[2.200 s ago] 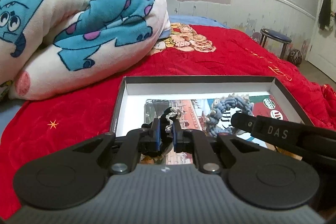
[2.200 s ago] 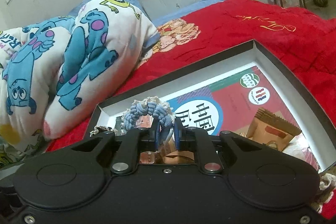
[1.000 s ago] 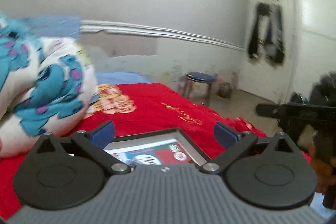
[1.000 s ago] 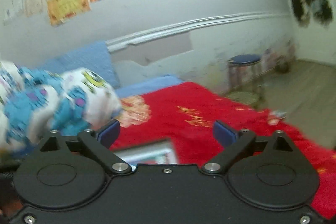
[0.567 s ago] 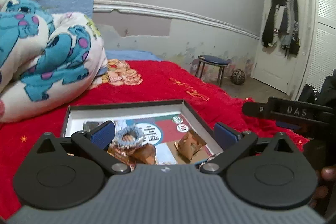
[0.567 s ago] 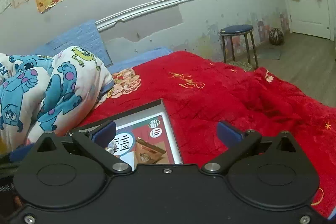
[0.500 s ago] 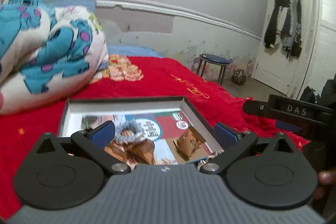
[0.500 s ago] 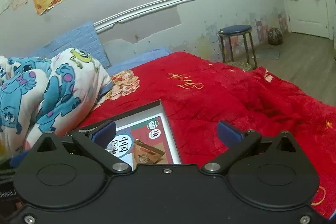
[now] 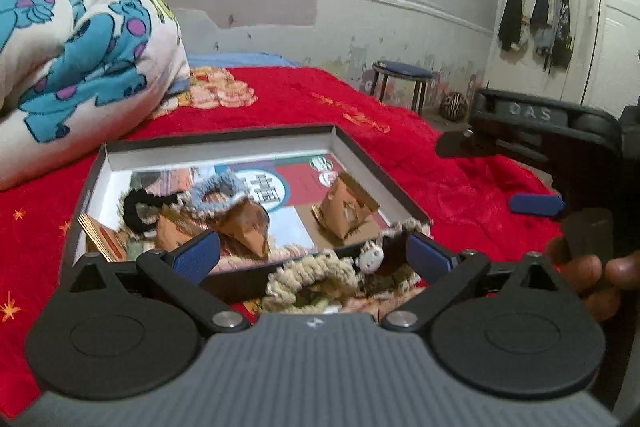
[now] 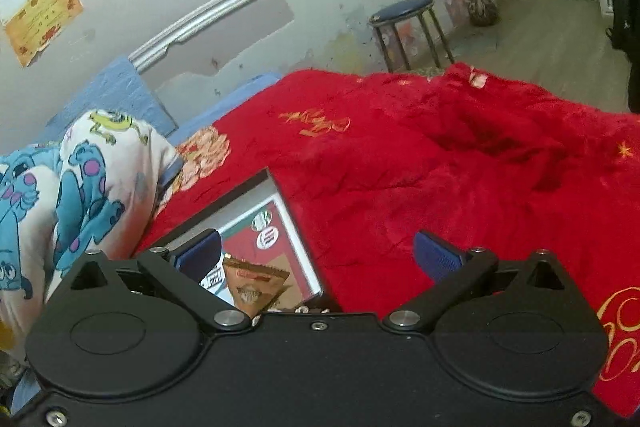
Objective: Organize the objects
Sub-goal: 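Move both tools back toward the crocheted items beside the box, then close the left gripper on the cream crocheted ring while the right gripper grasps the white cat figure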
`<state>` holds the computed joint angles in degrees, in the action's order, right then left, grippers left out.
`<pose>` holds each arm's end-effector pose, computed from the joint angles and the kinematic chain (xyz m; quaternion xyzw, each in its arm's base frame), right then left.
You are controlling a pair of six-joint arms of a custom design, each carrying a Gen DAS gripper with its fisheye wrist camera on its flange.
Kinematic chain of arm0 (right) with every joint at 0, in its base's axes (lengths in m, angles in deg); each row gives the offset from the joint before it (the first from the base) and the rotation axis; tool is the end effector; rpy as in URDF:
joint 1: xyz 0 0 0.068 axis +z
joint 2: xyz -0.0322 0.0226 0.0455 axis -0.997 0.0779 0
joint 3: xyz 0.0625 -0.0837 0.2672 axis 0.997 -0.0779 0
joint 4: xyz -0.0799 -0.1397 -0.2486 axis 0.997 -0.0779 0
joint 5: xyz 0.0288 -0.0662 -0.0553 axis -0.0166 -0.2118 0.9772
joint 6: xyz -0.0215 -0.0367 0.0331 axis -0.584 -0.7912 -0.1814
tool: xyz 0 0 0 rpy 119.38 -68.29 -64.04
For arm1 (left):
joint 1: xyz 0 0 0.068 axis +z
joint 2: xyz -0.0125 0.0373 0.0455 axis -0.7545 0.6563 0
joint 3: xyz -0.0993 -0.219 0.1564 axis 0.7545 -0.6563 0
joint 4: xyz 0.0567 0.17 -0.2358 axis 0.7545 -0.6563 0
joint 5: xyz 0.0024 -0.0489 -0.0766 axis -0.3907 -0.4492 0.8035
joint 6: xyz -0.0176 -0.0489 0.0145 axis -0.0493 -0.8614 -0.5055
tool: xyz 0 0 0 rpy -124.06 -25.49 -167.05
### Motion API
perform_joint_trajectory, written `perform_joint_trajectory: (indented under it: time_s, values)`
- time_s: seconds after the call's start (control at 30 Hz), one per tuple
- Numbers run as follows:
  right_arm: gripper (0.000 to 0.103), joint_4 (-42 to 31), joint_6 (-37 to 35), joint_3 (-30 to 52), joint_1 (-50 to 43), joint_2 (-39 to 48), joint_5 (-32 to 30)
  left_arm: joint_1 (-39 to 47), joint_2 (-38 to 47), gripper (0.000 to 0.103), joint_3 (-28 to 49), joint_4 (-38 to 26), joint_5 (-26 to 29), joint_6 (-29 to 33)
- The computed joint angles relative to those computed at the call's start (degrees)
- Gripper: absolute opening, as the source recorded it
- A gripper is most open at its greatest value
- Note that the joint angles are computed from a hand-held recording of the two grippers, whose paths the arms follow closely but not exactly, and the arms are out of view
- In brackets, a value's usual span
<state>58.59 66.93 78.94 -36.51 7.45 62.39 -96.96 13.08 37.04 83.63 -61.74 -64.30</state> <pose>0.1772 0.1760 0.1079 0.1573 0.8585 0.1843 0.4519 0.1222 -0.1091 0.1083 0.0520 0.8668 -0.0795 0.4895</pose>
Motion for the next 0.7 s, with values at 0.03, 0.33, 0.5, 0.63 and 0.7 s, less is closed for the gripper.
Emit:
perform_joint_trajectory:
  time_s: [0.03, 0.33, 0.5, 0.63, 0.7]
  values:
    - [0.103, 0.13, -0.39, 0.37, 0.07, 0.71, -0.5, -0.2, 1.79, 0.101, 0.12, 1.0, 0.09, -0.04]
    - [0.103, -2.19, -9.9, 6.16, 1.82, 7.22, -3.93, -1.18, 15.45, 0.093, 2.26, 7.77, -1.18, 0.46]
    - [0.103, -3.65, -10.3, 7.45, 1.73, 8.52, -4.95, 1.82, 20.03, 0.088, 2.76, 10.46, 1.84, -1.57]
    - [0.103, -5.15, -12.54, 9.58, 1.74, 10.86, -5.04, 4.53, 23.63, 0.086, 3.46, 12.07, 3.13, -4.63]
    - [0.103, -5.45, -12.68, 10.38, 1.56, 11.94, -5.06, 5.81, 24.06, 0.086, 3.2, 12.97, 4.41, -6.25]
